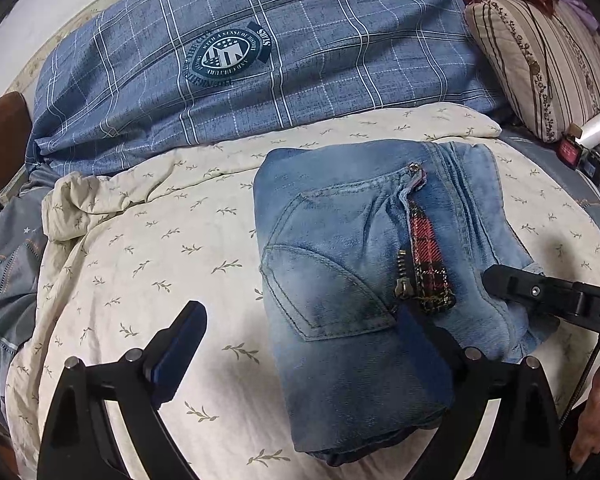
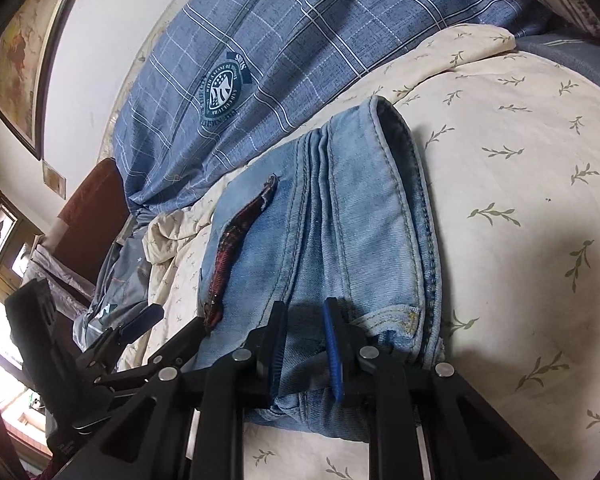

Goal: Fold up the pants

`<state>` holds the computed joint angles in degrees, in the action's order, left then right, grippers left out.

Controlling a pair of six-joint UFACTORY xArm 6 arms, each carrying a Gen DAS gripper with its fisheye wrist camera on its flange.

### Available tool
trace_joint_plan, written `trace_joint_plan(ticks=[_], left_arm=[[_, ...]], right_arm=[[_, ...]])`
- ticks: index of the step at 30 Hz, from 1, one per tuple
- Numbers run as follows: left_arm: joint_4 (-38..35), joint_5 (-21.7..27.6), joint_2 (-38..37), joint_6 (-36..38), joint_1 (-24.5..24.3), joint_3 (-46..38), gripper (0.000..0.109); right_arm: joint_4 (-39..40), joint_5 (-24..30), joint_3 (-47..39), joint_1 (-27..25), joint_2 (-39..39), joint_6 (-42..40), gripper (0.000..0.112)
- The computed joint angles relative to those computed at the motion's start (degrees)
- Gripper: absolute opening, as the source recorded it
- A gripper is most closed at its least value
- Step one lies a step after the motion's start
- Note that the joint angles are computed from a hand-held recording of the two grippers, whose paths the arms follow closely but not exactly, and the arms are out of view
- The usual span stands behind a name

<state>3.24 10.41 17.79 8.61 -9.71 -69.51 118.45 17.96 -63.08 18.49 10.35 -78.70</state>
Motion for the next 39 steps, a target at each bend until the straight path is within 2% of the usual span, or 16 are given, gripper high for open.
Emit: trace_joint_plan(ticks=[6, 11, 14, 19, 21, 23, 24, 28, 31, 37, 39], left_arm=[[1.3, 0.0, 0.0, -1.1, 0.1, 0.2, 0.097], [1.7, 0.2, 0.2, -1.5, 0.1, 0.3, 0.097], [-3.4, 1.6, 0.7, 2.1, -0.1, -0.4, 0.097], [-14.3, 8.7, 0.2, 10.7, 0.1, -4.5, 0.097], [-22.2, 8.2, -0.6, 16.3, 0.4, -5.7, 0.097], [-24.8, 8.9, -0.1, 17.5, 0.8, -8.2, 0.097], [-23.8, 10.0, 0.9, 16.5, 1.0, -10.4, 0.097], [-11.2, 11.7, 6.7, 7.3, 0.5, -18.4, 0.097], [-7.7, 12.8, 11.1, 3.9, -0.1, -23.7, 0.097], [2.9, 18.9, 20.2, -4.4, -0.6, -35.4, 0.097], [4.2, 20.9, 22.4, -4.3, -0.9, -38.0, 0.097]], right_arm=[[0.2, -0.5, 0.2, 0.1, 0.0, -0.3, 0.016], [-0.1, -2.9, -0.4, 1.2, 0.3, -1.4, 0.016], [-0.7, -2.5, -0.5, 1.0, 0.5, -0.5, 0.016], [-0.6, -0.1, 0.4, -0.2, -0.8, 1.7, 0.018], [3.3, 1.2, 1.5, -1.0, -2.5, -1.7, 0.018], [10.0, -0.4, 1.3, -0.9, -3.7, -9.5, 0.019], [12.0, -0.6, 0.9, -1.0, -3.8, -11.8, 0.020], [16.3, -2.3, -2.7, -0.9, -2.2, -16.1, 0.019], [16.5, -5.1, -7.5, -0.7, 0.7, -16.8, 0.020], [9.2, -5.8, -13.6, -1.7, 5.9, -5.9, 0.020], [5.6, -7.4, -16.1, -1.7, 7.9, -2.7, 0.020]])
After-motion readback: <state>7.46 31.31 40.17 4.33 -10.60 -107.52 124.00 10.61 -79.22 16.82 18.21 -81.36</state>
